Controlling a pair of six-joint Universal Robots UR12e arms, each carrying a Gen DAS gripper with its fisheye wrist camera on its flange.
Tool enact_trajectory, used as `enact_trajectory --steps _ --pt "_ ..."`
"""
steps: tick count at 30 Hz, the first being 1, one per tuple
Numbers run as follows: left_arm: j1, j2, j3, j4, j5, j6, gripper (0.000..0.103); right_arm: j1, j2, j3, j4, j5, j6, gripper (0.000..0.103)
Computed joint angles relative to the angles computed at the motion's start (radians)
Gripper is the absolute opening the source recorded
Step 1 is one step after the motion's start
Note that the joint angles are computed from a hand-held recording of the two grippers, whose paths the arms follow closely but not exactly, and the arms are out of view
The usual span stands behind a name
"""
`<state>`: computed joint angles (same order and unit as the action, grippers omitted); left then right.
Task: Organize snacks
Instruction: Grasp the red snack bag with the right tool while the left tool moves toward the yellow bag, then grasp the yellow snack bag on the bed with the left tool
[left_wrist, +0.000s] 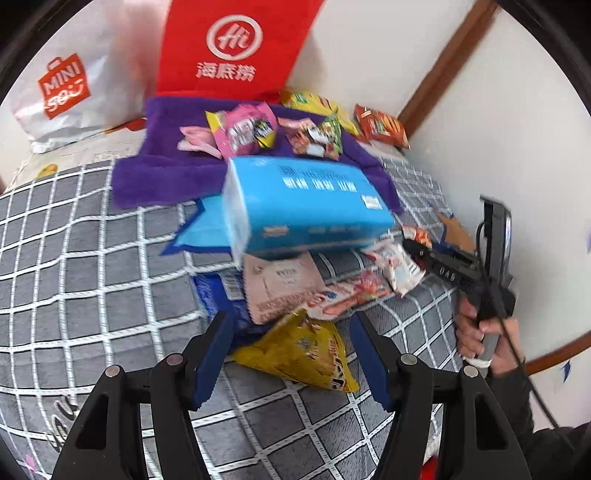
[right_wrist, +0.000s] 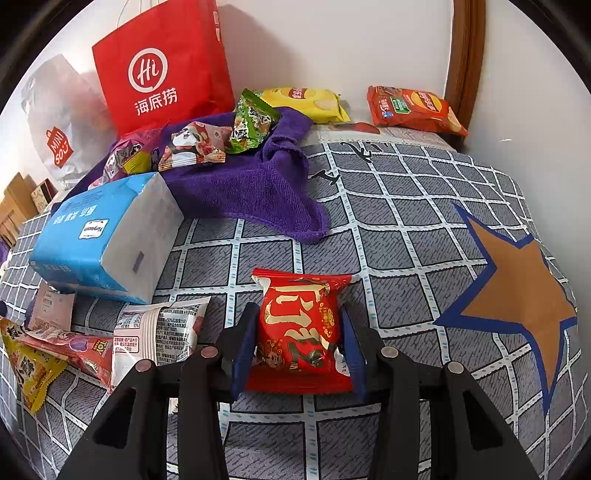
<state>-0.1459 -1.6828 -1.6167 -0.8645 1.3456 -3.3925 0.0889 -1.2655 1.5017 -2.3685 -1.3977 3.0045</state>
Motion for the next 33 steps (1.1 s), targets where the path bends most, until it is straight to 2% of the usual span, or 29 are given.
enact_trajectory --steps 5,7,9,15,16,17,20,27,33 --pt "-0.023 -0.02 0.006 -0.028 0.031 -0.006 0.063 -0.003 -0.001 0.002 0.0 0.013 0.004 0.045" --pt "-0.041 -0.028 0.011 -0.029 0.084 0.003 0.063 -0.001 -0.001 0.002 0.001 0.01 0.002 0.045" --pt "-0.049 -0.036 0.019 -0.047 0.103 0.007 0.066 0.0 -0.001 0.002 0.001 0.002 -0.003 0.046" --pt "-0.054 -0.046 0.016 -0.042 0.11 -0.003 0.066 -0.001 -0.001 0.001 0.004 0.008 0.0 0.046" --pt "-0.052 -0.044 0.014 -0.038 0.106 -0.006 0.065 -0.002 -0.001 0.002 0.004 0.013 0.003 0.046" --pt "-0.051 -0.044 0.013 -0.037 0.098 -0.008 0.057 -0.003 -0.002 0.002 0.004 0.016 0.004 0.046" --pt "-0.049 -0.038 0.011 -0.041 0.079 -0.009 0.054 -0.006 -0.002 0.003 0.003 0.024 0.009 0.045" --pt "-0.051 -0.009 0.0 -0.033 0.064 0.015 0.054 -0.014 -0.004 0.007 -0.001 0.054 0.027 0.044" --pt "-0.042 0.01 -0.007 -0.021 0.065 0.009 0.054 -0.006 -0.013 0.012 -0.001 0.027 0.015 0.043"
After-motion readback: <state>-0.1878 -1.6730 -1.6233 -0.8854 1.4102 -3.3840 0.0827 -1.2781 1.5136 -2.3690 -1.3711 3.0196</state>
